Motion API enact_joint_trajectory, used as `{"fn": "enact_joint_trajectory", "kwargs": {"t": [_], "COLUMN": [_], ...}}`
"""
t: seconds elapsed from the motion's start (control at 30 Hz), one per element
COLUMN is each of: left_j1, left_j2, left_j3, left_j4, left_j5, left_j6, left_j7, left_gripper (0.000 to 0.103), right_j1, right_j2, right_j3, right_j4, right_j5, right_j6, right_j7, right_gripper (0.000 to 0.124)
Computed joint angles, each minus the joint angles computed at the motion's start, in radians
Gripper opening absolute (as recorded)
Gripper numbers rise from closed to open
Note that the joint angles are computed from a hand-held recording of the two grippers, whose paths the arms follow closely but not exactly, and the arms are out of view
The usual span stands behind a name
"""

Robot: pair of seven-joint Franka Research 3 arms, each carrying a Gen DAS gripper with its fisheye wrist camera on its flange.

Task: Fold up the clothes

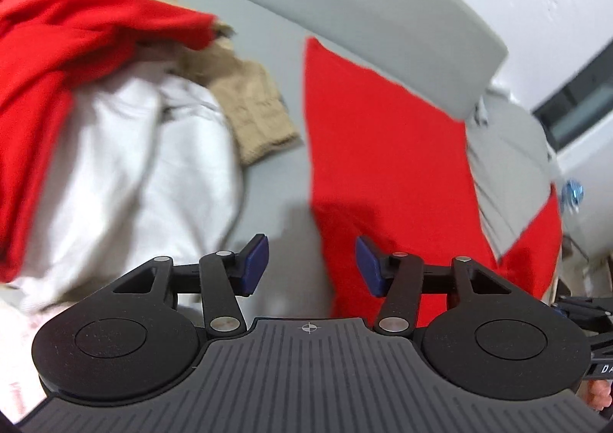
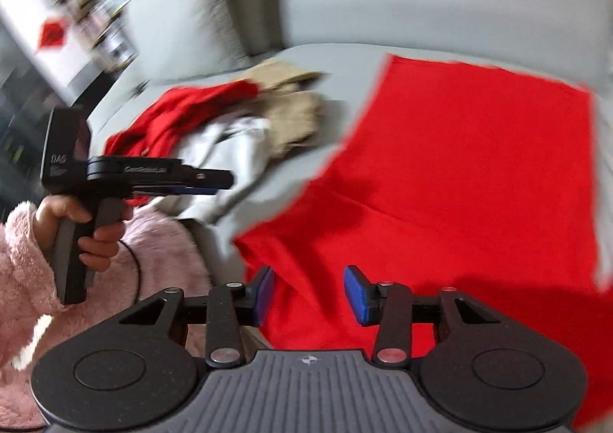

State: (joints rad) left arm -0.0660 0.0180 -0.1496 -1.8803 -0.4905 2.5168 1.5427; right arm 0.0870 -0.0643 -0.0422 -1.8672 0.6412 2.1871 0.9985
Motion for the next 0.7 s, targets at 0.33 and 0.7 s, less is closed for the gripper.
{"fn": "enact_joint_trajectory", "kwargs": {"t": [0.33,0.7], "left_j1": [-0.006,0.005], "left_j2": [-0.087,-0.074], "left_j3": [0.058,0.056], "left_j4": [-0.168,-0.153], "left_j5": [-0.293,-0.386], "left_j6": [0.165,0.155], "left_j7": [0.079,0.146], "left_gripper": [0.053,0.054], "right_j1": [0.073,0.089], "right_j2": [0.323,0.49], "right_j3": [0.08,0.1], "right_j4": [0.381,0.65], "right_j5": [-0.201,-0.318], "right_j6": [-0.157,-0.452], "right_j7": [-0.043,-0.098], "right_gripper": [0.032,0.004]}}
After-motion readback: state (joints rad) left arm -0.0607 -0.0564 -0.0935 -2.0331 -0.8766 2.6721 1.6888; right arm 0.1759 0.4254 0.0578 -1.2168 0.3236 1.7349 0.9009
